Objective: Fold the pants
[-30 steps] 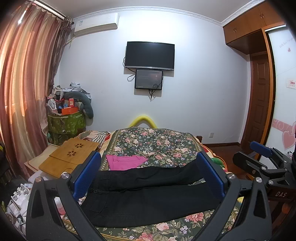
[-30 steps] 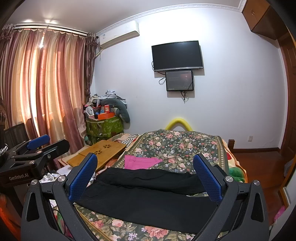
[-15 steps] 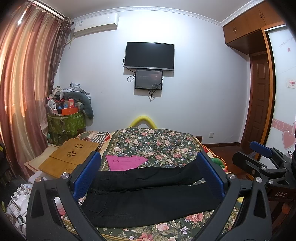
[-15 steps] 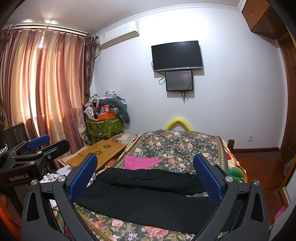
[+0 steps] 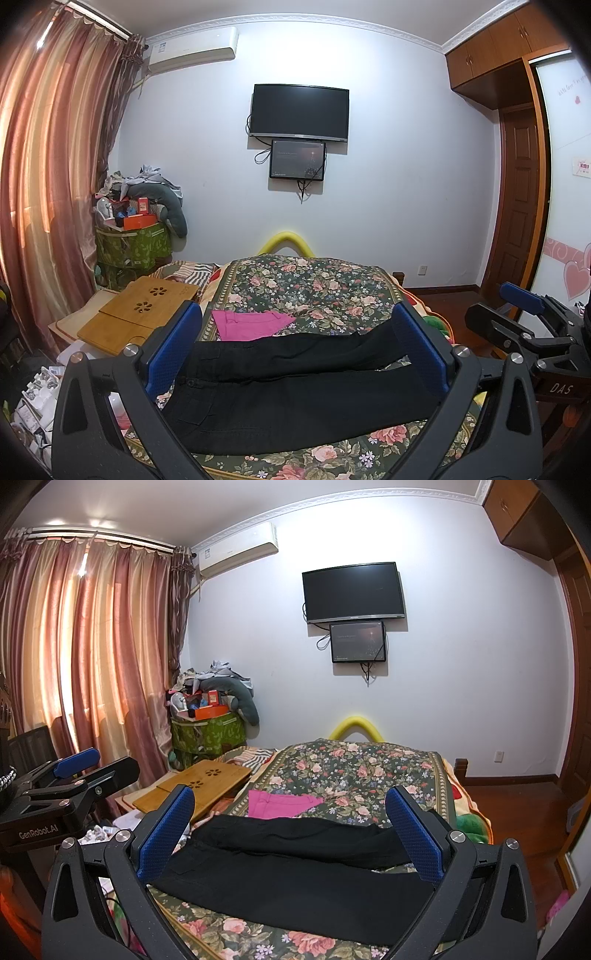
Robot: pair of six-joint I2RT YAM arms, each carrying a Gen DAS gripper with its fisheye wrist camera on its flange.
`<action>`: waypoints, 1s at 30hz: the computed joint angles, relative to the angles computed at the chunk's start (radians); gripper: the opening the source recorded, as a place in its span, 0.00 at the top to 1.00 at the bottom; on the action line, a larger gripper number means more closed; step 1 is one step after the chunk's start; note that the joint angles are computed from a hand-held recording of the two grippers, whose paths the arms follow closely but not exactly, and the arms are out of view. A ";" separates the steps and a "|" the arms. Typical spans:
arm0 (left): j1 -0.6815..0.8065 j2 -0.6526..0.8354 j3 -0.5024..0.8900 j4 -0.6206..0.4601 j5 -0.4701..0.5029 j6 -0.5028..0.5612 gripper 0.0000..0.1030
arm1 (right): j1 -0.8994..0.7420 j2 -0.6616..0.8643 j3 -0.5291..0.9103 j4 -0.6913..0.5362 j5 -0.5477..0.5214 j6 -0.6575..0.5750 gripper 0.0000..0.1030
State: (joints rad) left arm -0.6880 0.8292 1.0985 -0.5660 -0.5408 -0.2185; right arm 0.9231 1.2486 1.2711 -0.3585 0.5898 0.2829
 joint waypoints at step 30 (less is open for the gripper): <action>0.007 0.055 0.033 0.021 0.012 -0.011 0.00 | -0.010 -0.002 -0.005 0.001 -0.004 -0.006 0.00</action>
